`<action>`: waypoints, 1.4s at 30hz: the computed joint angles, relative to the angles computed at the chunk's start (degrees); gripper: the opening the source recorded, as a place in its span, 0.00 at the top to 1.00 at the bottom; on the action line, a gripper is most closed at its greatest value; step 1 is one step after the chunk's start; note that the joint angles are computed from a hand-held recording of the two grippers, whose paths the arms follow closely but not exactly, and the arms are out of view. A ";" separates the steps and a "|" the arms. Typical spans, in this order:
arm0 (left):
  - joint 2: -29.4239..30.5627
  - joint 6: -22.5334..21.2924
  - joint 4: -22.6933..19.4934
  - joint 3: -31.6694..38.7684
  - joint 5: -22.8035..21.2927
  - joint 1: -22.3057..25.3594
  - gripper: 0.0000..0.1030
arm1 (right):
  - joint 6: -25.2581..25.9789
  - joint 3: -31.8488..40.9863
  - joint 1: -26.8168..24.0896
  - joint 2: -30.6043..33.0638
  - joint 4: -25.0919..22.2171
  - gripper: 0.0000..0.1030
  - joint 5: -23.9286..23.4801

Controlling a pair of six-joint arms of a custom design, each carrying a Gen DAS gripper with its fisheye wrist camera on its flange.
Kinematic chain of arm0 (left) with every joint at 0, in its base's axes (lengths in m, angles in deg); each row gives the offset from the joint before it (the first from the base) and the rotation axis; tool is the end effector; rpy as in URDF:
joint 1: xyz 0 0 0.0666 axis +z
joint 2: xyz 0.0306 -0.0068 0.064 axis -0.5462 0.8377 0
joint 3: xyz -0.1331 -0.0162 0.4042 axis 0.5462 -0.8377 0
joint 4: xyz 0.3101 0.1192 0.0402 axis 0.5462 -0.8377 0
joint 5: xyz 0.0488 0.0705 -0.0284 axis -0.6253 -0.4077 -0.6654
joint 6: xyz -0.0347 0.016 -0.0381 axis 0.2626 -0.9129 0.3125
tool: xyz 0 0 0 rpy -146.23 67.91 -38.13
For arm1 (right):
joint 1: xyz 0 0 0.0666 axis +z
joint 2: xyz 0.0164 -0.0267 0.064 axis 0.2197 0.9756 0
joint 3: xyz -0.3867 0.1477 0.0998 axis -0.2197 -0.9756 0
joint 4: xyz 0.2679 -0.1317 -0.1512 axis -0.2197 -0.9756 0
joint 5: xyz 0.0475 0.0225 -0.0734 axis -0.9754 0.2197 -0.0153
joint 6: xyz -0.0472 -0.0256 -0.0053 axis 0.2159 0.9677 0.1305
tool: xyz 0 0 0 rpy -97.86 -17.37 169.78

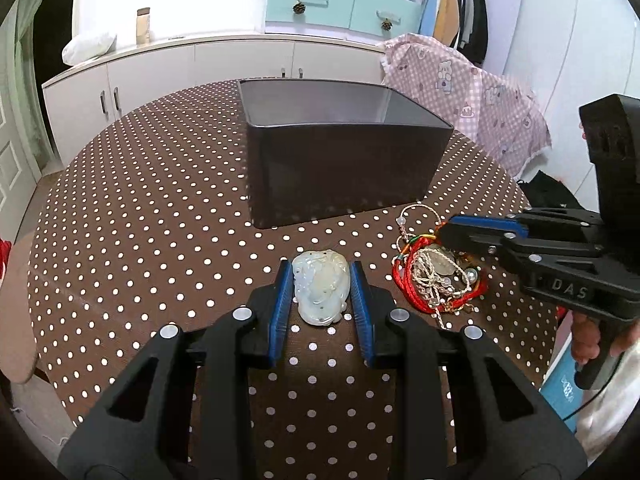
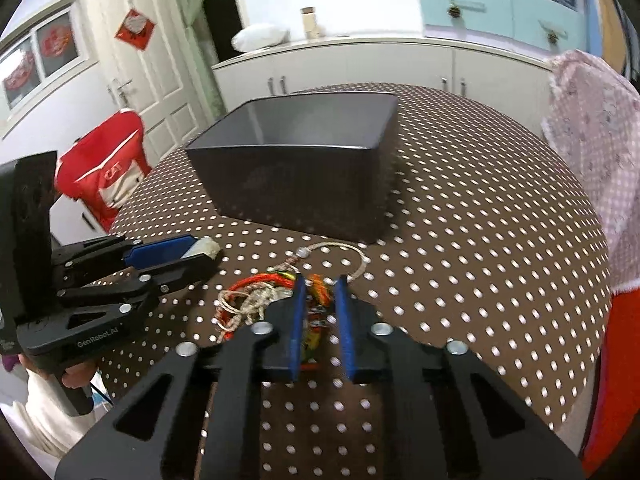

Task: Organize jewelry
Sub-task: 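Lift the beaded necklace with the right tool while the left tool holds the jade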

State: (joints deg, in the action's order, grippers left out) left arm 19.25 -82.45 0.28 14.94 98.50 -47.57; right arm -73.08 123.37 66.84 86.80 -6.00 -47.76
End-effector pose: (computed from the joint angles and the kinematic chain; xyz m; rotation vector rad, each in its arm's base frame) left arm 0.4132 -0.1272 0.4853 1.0126 2.1568 -0.6364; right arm 0.2954 0.3733 0.5085 0.2169 2.3403 0.1098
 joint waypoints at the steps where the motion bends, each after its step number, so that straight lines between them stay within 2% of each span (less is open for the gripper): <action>1: 0.04 -0.03 -0.13 0.11 0.06 0.03 0.72 | 0.32 0.06 -0.15 0.11 0.00 0.90 -0.25; 5: 0.21 0.00 -0.39 0.38 0.21 0.13 0.72 | -0.43 -0.45 -0.62 -0.56 1.08 0.93 -0.65; 10: 1.06 0.79 -1.57 1.62 1.13 0.75 0.72 | 0.10 -0.01 0.61 -1.83 2.02 0.93 1.70; 12: 0.88 1.12 -0.90 1.57 0.65 0.82 0.72 | -0.21 1.36 1.29 -1.76 0.41 0.93 3.86; 25: -0.87 2.92 1.23 2.94 2.88 1.80 0.73 | 3.35 5.81 2.78 -2.13 0.92 0.93 9.85; 29: -1.25 2.33 2.08 2.74 2.60 1.87 0.73 | 4.68 6.91 2.95 -2.29 0.98 0.93 11.56; 32: -0.58 0.87 0.55 3.08 1.78 1.66 0.73 | 6.26 7.96 3.15 -2.23 0.67 0.93 12.79; 33: -0.19 0.70 -0.29 3.36 1.03 1.45 0.68 | 6.58 8.47 3.18 -2.11 0.38 0.93 13.17; 34: -0.01 0.68 -0.55 3.32 0.56 1.31 0.52 | 6.69 9.00 3.19 -1.97 -0.11 0.93 13.56; 35: 0.13 0.88 -0.42 3.12 0.10 1.16 0.47 | 6.90 9.14 3.18 -1.97 -0.19 0.93 13.85; 40: 0.86 0.70 -0.20 3.00 -1.58 0.03 0.47 | 7.73 9.99 3.45 -2.09 -0.28 0.93 15.18; 42: 1.78 0.48 -1.15 3.88 -4.31 -1.21 0.47 | 8.49 10.89 3.57 -1.91 -0.58 0.93 15.85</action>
